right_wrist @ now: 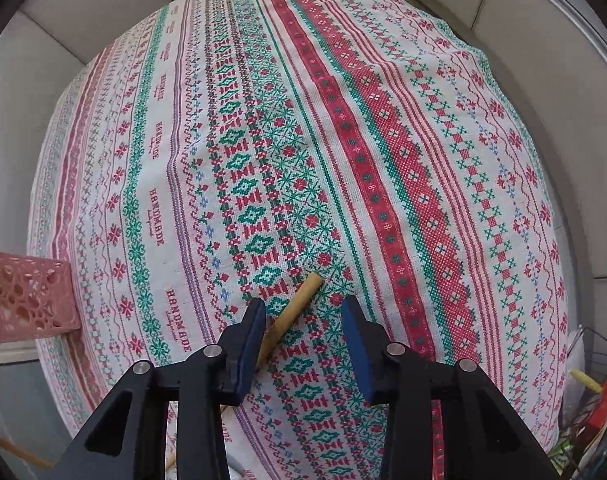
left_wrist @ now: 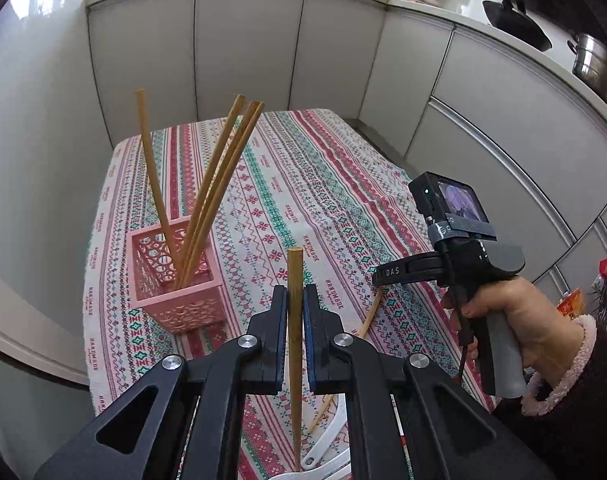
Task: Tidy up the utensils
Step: 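Lift a chopstick upright with the left tool while the right tool grasps the other chopstick, then lower both chopsticks into the pink basket and open both tools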
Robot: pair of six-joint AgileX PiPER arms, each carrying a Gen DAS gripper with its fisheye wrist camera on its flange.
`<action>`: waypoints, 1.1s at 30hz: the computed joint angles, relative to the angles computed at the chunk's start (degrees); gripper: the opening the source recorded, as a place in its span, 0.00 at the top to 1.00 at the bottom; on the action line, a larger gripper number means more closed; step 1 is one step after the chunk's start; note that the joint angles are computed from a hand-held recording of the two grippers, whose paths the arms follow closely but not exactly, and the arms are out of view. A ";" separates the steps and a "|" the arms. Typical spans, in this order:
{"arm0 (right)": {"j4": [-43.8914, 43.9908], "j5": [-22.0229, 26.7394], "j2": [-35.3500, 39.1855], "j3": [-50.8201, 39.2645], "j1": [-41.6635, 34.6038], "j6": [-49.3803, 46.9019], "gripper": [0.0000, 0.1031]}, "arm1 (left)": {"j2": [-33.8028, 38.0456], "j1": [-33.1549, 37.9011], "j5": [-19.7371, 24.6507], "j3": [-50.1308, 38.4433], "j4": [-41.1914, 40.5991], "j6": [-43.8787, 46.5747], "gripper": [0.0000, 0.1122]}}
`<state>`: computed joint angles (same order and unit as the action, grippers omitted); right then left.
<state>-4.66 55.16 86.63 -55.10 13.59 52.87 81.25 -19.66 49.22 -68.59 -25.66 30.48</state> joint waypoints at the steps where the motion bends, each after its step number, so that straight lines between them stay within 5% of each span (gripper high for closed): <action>1: -1.15 0.73 0.70 -0.81 0.83 1.48 0.61 | 0.11 0.20 0.02 -0.17 -0.01 0.06 0.93; 6: -5.09 2.48 4.43 -5.03 3.31 7.77 0.82 | -0.98 -0.61 -1.59 0.82 1.44 -1.53 0.93; 16: 2.02 -8.40 -3.97 1.55 -3.41 1.79 0.89 | -3.58 0.36 -5.25 2.74 1.04 -1.26 0.93; 24: -5.70 -4.41 -12.34 -2.19 4.05 6.71 0.90 | -6.08 1.53 -7.01 2.88 0.37 -1.99 0.93; 33: -19.93 5.56 -19.28 -9.07 20.57 17.22 0.92 | -10.51 4.87 -7.43 2.42 -3.27 -0.80 0.93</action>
